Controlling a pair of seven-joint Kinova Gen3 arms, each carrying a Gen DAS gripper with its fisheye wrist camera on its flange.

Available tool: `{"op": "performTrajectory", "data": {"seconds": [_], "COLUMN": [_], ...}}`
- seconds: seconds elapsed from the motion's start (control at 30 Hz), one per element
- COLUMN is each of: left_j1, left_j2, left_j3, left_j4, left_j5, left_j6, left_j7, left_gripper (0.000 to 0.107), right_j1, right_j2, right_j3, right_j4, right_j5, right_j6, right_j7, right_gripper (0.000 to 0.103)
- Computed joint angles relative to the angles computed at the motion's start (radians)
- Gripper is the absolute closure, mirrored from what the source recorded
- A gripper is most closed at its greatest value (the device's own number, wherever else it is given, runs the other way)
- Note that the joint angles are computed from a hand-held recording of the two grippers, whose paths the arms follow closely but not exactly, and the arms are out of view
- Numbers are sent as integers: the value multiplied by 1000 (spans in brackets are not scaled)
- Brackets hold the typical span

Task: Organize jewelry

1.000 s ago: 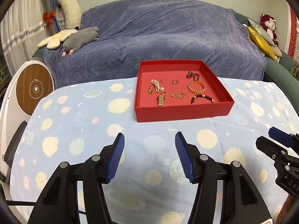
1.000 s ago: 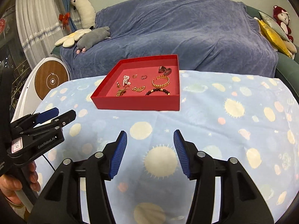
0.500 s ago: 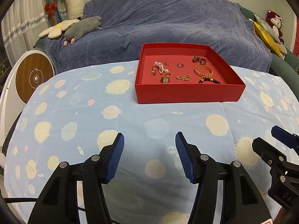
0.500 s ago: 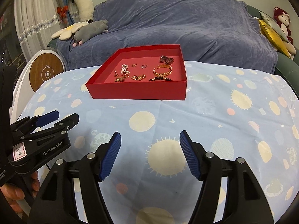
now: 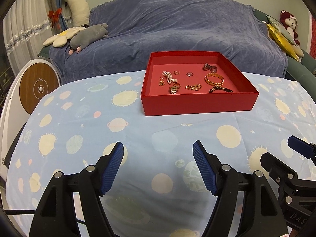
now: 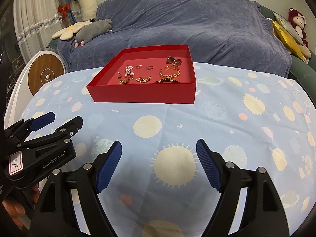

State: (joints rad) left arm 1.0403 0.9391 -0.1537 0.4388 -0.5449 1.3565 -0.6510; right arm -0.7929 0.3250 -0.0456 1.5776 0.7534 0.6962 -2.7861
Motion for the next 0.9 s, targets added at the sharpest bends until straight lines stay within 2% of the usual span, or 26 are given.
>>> {"op": "performTrajectory", "data": {"seconds": [0.37,0.5,0.9], "left_j1": [1,6,12], "left_j2": [39,59,81], "left_j3": [-3,-11,-28], "left_j4": [-62,-99,-133], "left_j5": [6,8,6], "left_j6": [53,82,119], "left_j7": [-26,-39,-31], "left_gripper": [29,26,24], "right_j1": [-2,-20,-32], "right_j2": [22,23,34], "right_j3": [-3,9,8], "right_j4": [-21,-22,-28], "right_j5": [-37,-19,15], "right_j6": [16,30,60], "right_j7": [45,27,-3], "right_gripper": [26,20,15]}}
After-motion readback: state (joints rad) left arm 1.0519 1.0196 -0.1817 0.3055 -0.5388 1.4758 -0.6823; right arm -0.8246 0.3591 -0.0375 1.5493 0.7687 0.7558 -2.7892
